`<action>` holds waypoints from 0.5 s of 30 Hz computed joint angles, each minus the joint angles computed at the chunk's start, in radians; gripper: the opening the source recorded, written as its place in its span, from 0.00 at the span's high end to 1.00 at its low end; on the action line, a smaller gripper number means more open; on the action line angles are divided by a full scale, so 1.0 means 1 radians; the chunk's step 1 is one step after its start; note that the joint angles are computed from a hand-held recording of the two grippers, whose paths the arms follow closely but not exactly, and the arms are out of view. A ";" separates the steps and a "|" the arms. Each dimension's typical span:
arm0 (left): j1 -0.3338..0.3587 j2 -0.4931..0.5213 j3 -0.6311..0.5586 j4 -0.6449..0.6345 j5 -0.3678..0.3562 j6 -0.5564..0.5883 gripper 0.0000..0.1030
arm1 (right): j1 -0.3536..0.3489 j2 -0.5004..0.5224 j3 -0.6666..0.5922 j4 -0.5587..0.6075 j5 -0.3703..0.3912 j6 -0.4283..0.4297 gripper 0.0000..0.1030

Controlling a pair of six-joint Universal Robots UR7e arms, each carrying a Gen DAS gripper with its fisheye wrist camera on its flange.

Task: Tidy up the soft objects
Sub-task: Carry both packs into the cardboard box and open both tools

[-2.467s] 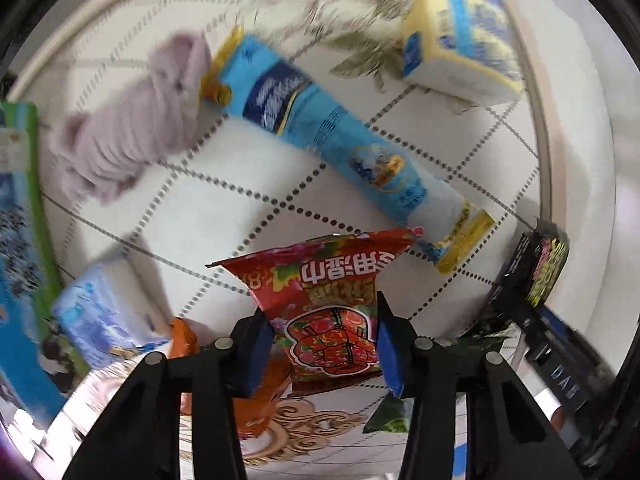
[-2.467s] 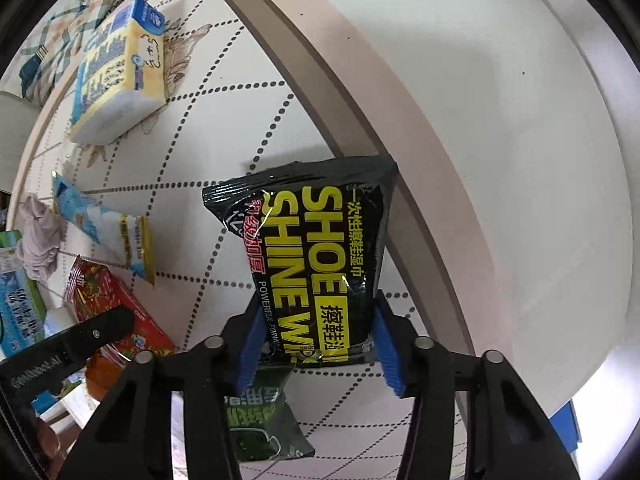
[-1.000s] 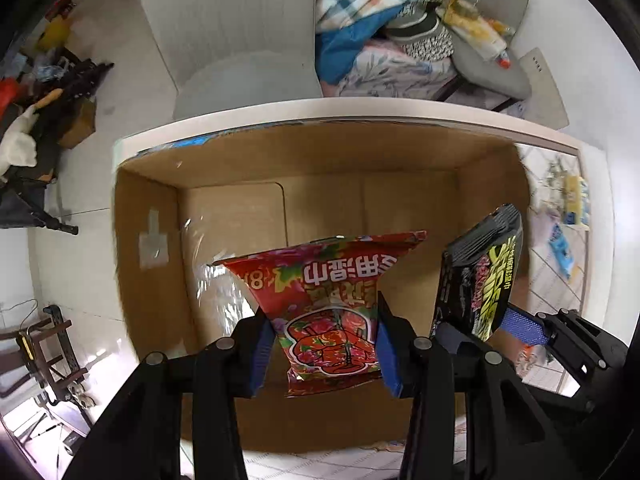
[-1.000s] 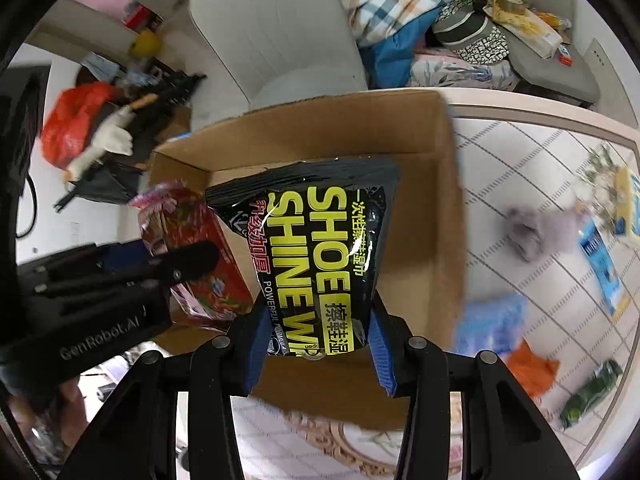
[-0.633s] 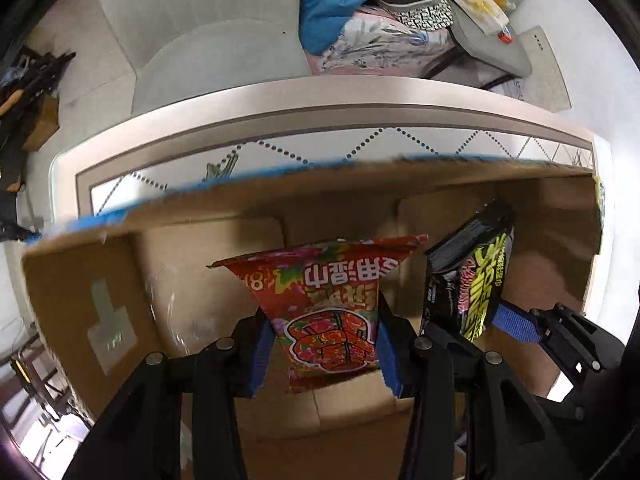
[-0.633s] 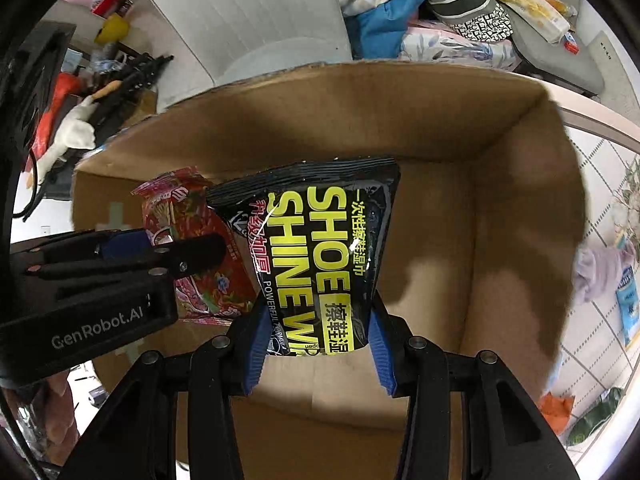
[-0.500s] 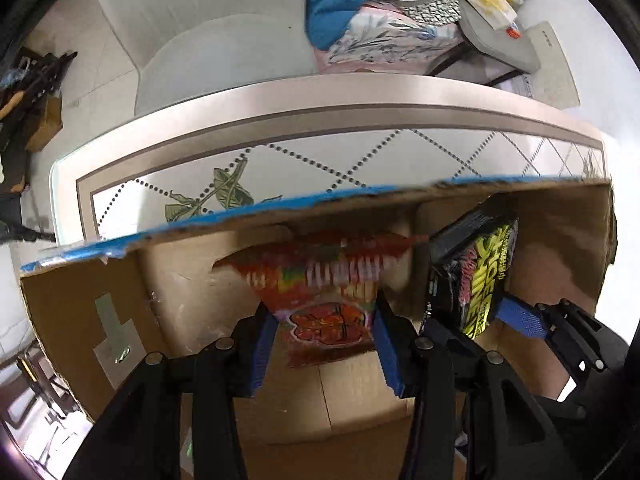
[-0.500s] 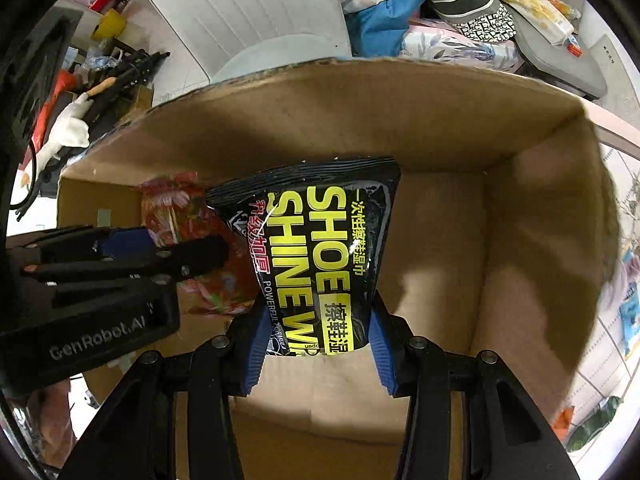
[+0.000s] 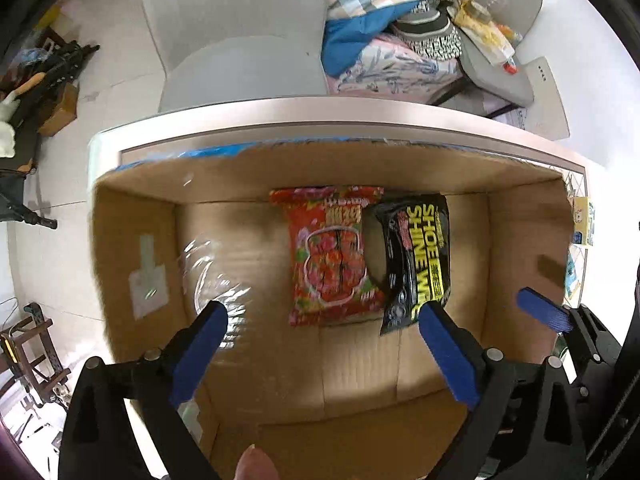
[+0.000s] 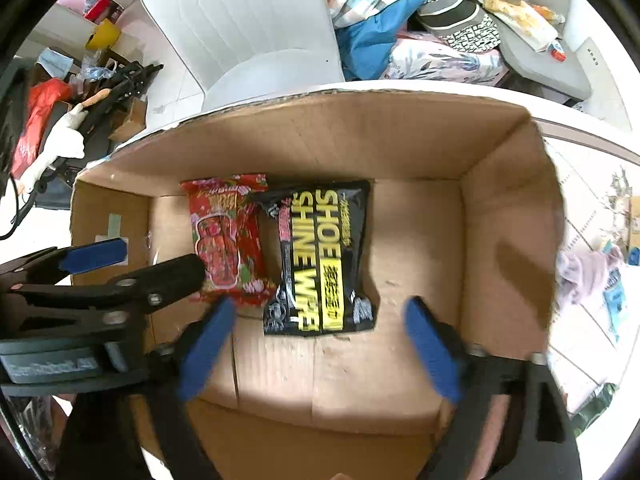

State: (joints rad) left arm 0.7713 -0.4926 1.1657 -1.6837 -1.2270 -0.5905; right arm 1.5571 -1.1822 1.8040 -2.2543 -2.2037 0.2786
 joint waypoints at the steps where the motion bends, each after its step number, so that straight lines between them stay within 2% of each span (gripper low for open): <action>1: -0.006 -0.007 0.015 -0.015 0.010 -0.009 0.02 | 0.010 -0.008 0.010 0.004 -0.015 0.005 0.00; 9: -0.085 -0.148 0.208 -0.103 0.072 -0.075 0.01 | 0.088 -0.093 0.109 0.006 -0.107 0.040 0.00; 15: -0.158 -0.243 0.331 -0.155 0.125 -0.115 0.01 | 0.165 -0.194 0.191 0.030 -0.129 0.069 0.00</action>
